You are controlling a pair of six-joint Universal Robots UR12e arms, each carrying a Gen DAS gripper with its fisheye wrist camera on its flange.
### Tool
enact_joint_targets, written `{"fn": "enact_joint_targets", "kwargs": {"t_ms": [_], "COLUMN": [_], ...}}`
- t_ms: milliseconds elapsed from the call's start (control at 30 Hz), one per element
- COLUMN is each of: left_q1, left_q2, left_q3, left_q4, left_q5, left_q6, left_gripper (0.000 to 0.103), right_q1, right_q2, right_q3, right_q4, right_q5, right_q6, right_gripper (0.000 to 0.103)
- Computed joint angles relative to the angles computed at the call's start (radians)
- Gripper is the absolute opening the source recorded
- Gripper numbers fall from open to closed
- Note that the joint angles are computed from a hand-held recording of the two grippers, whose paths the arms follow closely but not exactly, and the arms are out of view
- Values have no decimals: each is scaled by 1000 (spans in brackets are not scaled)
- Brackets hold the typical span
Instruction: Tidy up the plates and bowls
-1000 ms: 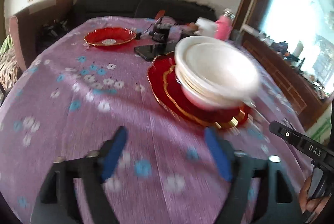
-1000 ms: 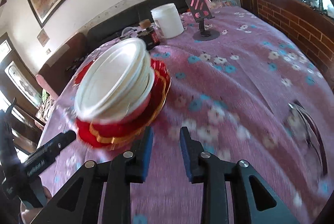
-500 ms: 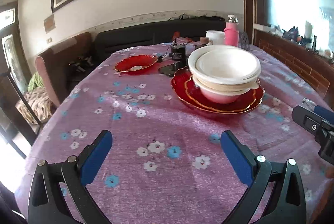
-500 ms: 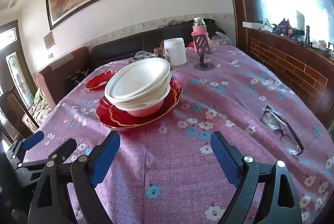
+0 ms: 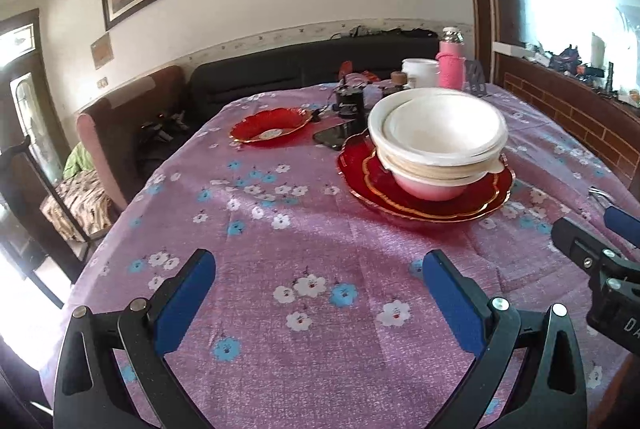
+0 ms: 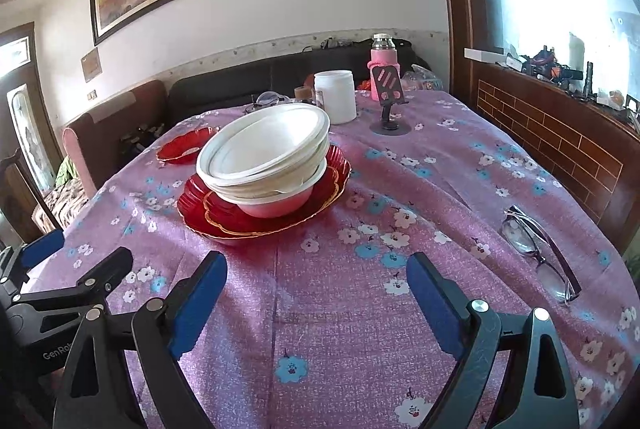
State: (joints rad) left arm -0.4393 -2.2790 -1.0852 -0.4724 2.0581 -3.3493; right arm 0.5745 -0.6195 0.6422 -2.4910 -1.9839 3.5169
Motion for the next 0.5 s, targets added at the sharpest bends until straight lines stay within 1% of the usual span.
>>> {"fn": "enact_joint_targets", "kwargs": {"t_ms": [67,200,500], "left_q1": [0,3,-3], "left_q2": [-1,2,-1], "left_q3": [6,7,9], "left_q4": [-25,-54,-53], "left_q5": [11,6,29], "left_q6": [-7,-23,-1], "left_gripper": [103,103,103], "right_q1": [0,-1,-2], "right_q2": [1,2,3], "right_q3": [-1,-4,-6], "right_q4": [3,7,15], "right_q5": [3,9,16], "right_q6": [3,3,11], "right_gripper": [94,94,94]}}
